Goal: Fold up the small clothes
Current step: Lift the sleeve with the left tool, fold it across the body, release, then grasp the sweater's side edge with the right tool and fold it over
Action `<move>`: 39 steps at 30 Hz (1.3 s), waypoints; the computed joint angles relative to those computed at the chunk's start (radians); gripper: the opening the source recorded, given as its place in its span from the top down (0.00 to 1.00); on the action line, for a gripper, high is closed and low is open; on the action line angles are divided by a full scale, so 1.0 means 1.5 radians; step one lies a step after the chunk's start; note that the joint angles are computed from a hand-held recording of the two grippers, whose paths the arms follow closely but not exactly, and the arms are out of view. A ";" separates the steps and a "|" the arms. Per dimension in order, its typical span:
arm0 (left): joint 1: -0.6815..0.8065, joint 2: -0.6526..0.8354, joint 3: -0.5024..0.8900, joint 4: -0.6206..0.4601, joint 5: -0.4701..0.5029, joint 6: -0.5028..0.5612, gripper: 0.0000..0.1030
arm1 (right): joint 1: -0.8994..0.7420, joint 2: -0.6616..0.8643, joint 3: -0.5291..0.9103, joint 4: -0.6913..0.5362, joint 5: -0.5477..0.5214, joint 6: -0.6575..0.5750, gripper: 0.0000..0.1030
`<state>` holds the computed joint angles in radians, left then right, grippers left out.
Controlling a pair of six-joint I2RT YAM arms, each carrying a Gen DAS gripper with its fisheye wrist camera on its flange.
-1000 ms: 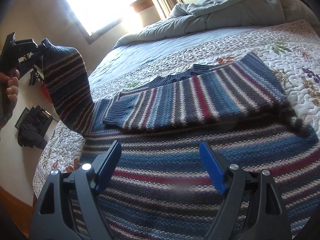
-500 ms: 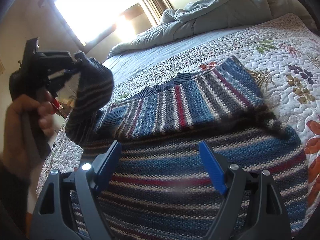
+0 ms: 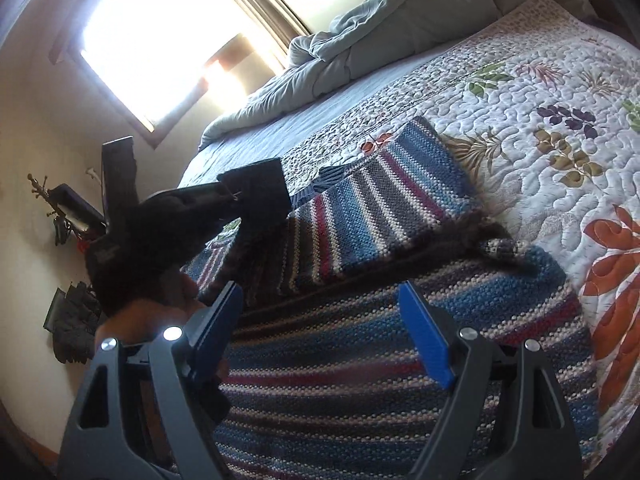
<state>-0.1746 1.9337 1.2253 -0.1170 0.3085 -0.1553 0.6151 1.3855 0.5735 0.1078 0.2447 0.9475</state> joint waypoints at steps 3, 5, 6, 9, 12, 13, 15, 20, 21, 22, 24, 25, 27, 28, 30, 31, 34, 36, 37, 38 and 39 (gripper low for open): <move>-0.008 0.014 -0.005 0.007 0.000 -0.001 0.93 | -0.010 -0.002 -0.009 0.009 -0.013 0.008 0.22; -0.006 0.032 -0.002 -0.007 0.032 0.010 0.87 | -0.019 0.001 -0.013 0.016 -0.024 0.012 0.22; -0.005 0.039 -0.003 -0.010 0.046 0.009 0.80 | -0.023 0.003 -0.015 0.021 -0.032 0.015 0.22; 0.018 0.029 -0.035 0.003 0.103 0.007 0.38 | -0.034 0.013 -0.023 0.042 -0.057 0.027 0.21; 0.050 -0.007 -0.066 -0.013 0.140 0.053 0.34 | -0.046 0.029 -0.028 0.065 -0.087 0.041 0.21; 0.059 -0.024 -0.079 -0.020 0.141 0.073 0.30 | -0.048 0.035 -0.029 0.075 -0.096 0.046 0.20; 0.078 -0.074 -0.125 -0.028 0.126 0.125 0.21 | -0.054 0.054 -0.028 0.095 -0.116 0.053 0.19; 0.147 -0.190 -0.251 -0.031 0.101 0.228 0.13 | -0.045 0.103 -0.009 0.131 -0.130 0.062 0.18; 0.163 -0.214 -0.281 -0.021 0.091 0.245 0.11 | -0.039 0.117 0.001 0.135 -0.127 0.057 0.18; 0.179 -0.236 -0.310 -0.010 0.079 0.265 0.10 | -0.034 0.124 0.010 0.133 -0.122 0.054 0.17; 0.200 -0.259 -0.344 0.004 0.063 0.289 0.09 | -0.024 0.151 0.033 0.132 -0.116 0.048 0.17; 0.213 -0.266 -0.357 0.009 0.059 0.296 0.09 | -0.020 0.168 0.048 0.133 -0.118 0.045 0.17; 0.241 -0.254 -0.355 0.004 0.074 0.323 0.09 | -0.014 0.197 0.071 0.137 -0.123 0.038 0.17; 0.251 -0.247 -0.350 0.001 0.075 0.326 0.09 | -0.011 0.206 0.081 0.135 -0.126 0.034 0.17; 0.271 -0.231 -0.333 -0.009 0.084 0.314 0.09 | 0.008 0.225 0.102 0.130 -0.121 0.027 0.17; 0.279 -0.225 -0.325 -0.017 0.096 0.317 0.09 | 0.014 0.236 0.112 0.129 -0.119 0.024 0.17; 0.299 -0.231 -0.322 -0.028 0.124 0.341 0.09 | 0.031 0.259 0.139 0.128 -0.116 0.022 0.17; 0.309 -0.238 -0.323 -0.029 0.135 0.351 0.09 | 0.035 0.271 0.152 0.130 -0.117 0.024 0.17; 0.316 -0.239 -0.320 -0.034 0.143 0.355 0.09 | 0.037 0.276 0.159 0.129 -0.118 0.028 0.17; 0.319 -0.242 -0.320 -0.037 0.147 0.355 0.08 | 0.038 0.282 0.165 0.130 -0.118 0.034 0.17; 0.329 -0.240 -0.314 -0.044 0.158 0.356 0.08 | 0.039 0.291 0.176 0.130 -0.121 0.042 0.15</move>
